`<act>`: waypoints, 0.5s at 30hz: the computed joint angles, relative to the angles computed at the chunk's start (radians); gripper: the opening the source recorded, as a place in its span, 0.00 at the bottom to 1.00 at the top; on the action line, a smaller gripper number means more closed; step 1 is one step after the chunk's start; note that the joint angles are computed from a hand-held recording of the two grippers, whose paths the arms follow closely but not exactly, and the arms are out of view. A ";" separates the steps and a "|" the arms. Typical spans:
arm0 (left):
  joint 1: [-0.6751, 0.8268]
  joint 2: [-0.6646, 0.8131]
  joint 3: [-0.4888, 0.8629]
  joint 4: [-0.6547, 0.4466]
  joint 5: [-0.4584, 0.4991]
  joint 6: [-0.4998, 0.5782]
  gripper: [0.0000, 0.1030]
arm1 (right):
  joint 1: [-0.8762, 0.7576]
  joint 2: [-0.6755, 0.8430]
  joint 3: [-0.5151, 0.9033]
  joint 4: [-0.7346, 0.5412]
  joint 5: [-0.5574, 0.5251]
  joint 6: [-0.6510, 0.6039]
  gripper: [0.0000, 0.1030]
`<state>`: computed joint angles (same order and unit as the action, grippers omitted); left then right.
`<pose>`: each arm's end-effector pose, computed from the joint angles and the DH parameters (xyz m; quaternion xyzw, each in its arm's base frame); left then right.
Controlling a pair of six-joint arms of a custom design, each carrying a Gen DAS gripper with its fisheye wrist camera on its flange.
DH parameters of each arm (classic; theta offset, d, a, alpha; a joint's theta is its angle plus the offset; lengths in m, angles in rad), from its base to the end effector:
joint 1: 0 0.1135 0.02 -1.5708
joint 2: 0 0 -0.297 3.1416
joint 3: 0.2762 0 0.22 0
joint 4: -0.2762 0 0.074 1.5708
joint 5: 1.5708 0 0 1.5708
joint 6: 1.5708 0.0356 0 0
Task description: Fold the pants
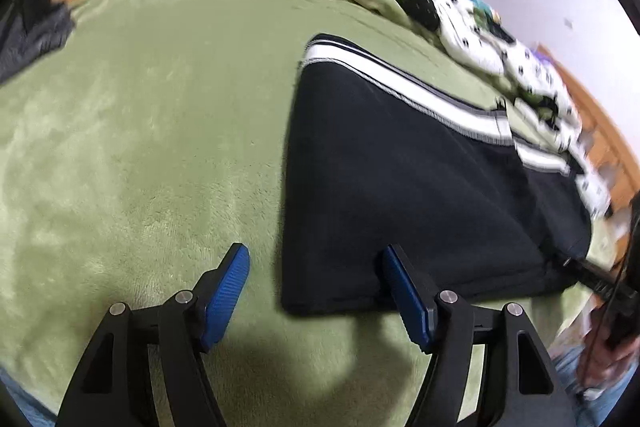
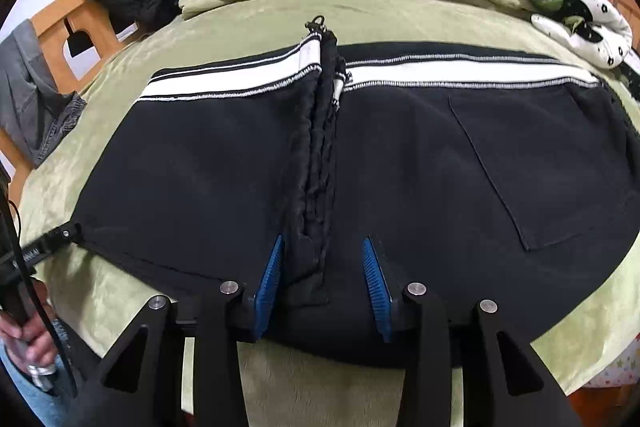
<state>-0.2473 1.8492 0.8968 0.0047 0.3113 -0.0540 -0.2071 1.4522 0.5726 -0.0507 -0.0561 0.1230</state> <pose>0.3233 -0.0929 0.1738 0.1380 0.9314 -0.1913 0.2773 0.2269 -0.0456 0.1957 0.1472 0.9373 0.0134 0.3155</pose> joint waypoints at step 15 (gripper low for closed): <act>0.063 0.042 0.268 -0.237 0.072 -0.003 0.65 | -0.830 -0.137 0.064 -0.018 -0.267 -0.297 0.55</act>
